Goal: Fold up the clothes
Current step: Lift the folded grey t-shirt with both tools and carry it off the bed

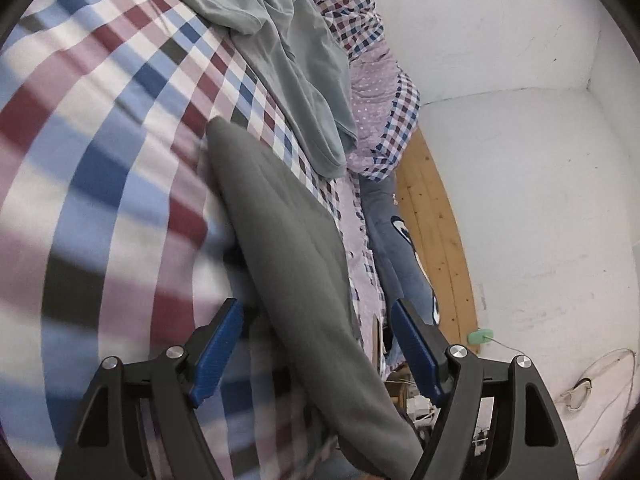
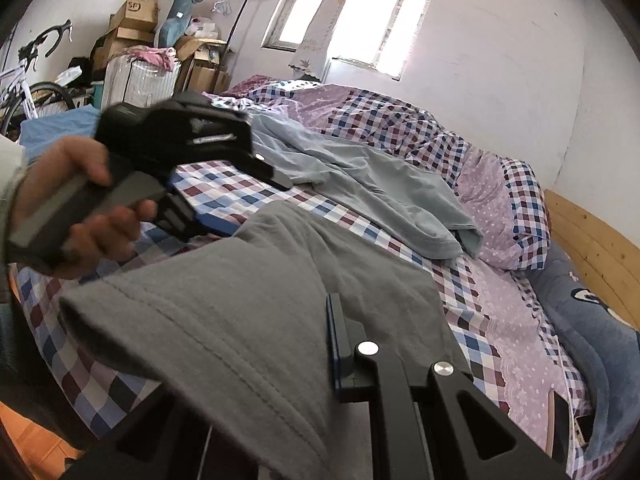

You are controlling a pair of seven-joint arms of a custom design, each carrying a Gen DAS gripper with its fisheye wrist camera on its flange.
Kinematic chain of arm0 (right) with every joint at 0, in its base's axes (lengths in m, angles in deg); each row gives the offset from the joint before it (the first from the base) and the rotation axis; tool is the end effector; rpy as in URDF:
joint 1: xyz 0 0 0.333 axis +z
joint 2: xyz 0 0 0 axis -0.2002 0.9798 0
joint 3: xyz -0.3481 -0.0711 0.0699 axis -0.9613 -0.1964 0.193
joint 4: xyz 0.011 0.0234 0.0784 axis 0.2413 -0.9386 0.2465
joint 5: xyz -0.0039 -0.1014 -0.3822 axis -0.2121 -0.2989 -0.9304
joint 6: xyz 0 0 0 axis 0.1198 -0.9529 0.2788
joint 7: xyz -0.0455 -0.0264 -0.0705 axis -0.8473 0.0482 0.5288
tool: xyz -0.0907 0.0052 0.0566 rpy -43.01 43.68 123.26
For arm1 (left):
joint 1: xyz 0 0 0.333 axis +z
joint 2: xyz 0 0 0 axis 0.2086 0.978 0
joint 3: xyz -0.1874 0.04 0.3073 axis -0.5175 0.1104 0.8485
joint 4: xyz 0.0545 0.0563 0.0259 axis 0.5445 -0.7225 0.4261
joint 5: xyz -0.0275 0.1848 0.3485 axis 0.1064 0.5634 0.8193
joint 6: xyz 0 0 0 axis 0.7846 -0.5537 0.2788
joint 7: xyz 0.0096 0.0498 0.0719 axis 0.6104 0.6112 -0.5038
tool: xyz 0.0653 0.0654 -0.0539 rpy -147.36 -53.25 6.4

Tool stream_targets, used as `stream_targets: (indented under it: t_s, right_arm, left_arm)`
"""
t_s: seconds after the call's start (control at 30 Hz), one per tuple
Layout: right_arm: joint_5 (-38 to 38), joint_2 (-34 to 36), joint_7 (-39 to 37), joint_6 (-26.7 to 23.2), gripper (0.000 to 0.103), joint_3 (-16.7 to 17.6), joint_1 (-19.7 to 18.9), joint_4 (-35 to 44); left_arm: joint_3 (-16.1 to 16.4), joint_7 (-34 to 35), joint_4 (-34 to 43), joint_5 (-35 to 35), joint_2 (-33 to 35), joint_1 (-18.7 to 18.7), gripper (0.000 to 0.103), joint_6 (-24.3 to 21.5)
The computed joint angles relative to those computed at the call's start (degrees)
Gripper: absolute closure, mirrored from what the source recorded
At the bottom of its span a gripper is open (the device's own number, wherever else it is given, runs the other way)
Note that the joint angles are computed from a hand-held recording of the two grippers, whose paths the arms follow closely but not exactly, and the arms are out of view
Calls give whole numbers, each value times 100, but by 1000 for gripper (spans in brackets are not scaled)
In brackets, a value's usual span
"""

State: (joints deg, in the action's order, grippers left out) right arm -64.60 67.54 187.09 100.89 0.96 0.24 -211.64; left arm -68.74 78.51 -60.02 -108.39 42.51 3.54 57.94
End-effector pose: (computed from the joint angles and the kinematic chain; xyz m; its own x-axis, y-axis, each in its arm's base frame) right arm 0.4302 0.3026 0.5929 0.4522 -0.8295 0.3278 -0.3193 -0.4937 -0.8089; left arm 0.6107 -0.2352 0.5217 -0.0214 -0.4025 0.9152 -0.8771 -0.4317 -0.2104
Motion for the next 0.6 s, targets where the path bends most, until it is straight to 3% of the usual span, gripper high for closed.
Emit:
stream_targets:
  t_s: [0.37,0.6]
  right_arm:
    - [488,-61,-177,238,94,-63,-105,-101]
    - [807,-223,-262,432,94,63,-371,-250]
  left_arm:
    - [-159,-788,1073,1409,815,186,24,-75]
    - [-325,-1449,1702,2494,1293,254,24,60]
